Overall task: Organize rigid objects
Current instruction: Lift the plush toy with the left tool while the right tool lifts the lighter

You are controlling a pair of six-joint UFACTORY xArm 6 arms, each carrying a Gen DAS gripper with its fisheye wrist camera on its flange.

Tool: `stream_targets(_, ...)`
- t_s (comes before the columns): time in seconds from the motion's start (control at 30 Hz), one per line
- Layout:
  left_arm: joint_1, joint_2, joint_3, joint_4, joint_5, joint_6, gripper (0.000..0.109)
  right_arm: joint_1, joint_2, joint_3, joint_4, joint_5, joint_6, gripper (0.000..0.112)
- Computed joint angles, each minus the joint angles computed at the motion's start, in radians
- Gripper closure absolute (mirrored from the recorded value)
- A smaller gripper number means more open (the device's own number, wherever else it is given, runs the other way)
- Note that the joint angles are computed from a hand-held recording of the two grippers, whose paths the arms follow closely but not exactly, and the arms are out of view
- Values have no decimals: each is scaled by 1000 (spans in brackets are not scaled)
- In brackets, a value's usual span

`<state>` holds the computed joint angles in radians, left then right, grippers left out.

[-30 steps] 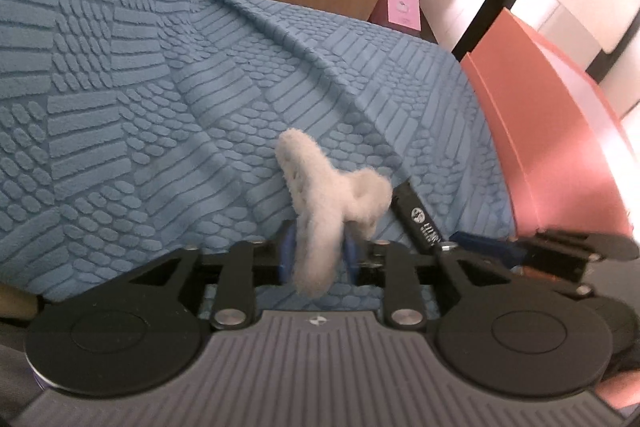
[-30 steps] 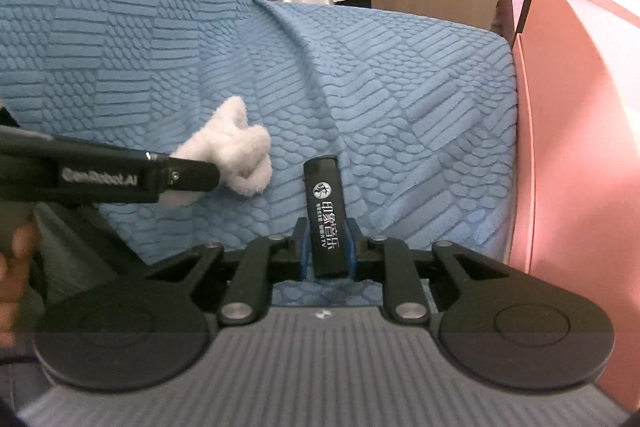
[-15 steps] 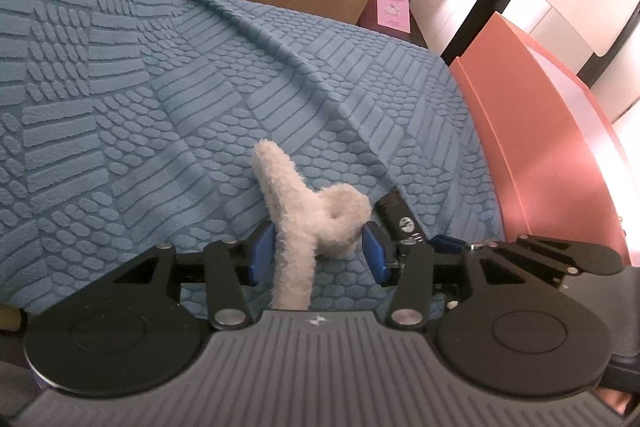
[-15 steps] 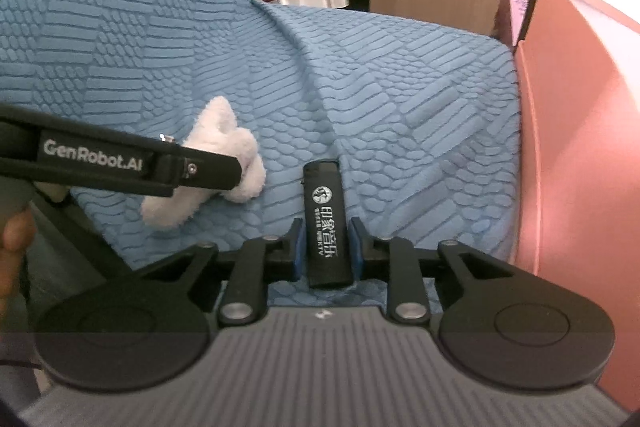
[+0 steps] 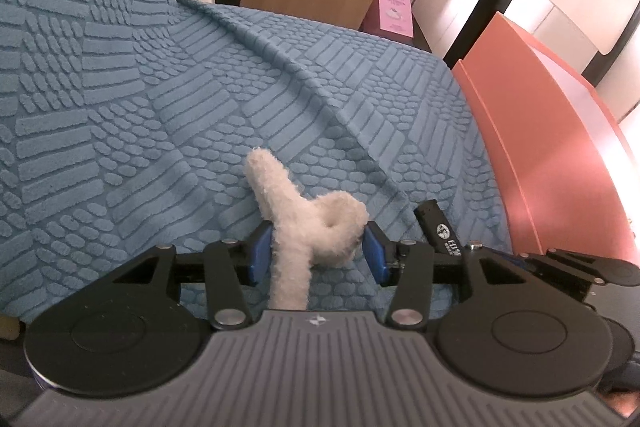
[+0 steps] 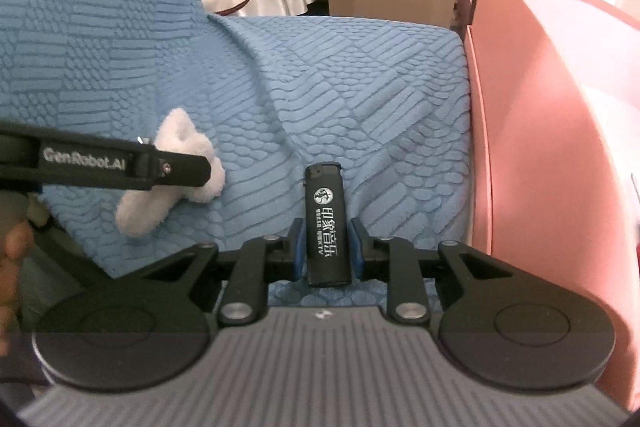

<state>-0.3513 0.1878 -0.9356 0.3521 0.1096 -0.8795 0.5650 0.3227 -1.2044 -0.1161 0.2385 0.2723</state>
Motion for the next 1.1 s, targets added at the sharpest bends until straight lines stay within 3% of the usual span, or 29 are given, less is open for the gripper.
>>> stream_targets(0.27, 5, 12, -3, -10, -23, -1, 53, 3, 19, -24, -1, -1, 14, 85)
stream_targets(0.37, 5, 16, -8, -2, -16, -8, 46, 4, 34, -43, -7, 11, 12, 85)
stream_targets(0.47, 12, 20, -25, 95, 15, -92, 44, 7, 47, -58, -31, 22, 24, 83)
stream_targets(0.57, 28, 22, -31, 190, 3, -186, 44, 11, 59, -79, -165, 41, 71, 83)
stream_targets(0.67, 23, 29, -28, 92, -9, -98, 44, 17, 65, -94, -187, 61, 93, 83)
stream_targets(0.73, 20, 33, -35, 90, 2, -93, 44, 20, 69, -107, -202, 80, 104, 85)
stream_targets(0.9, 12, 34, -41, 91, 25, -82, 44, 20, 80, -144, -391, 140, 312, 86)
stream_targets(1.1, 18, 27, -35, 141, 27, -142, 44, 10, 60, -136, -423, 133, 409, 86)
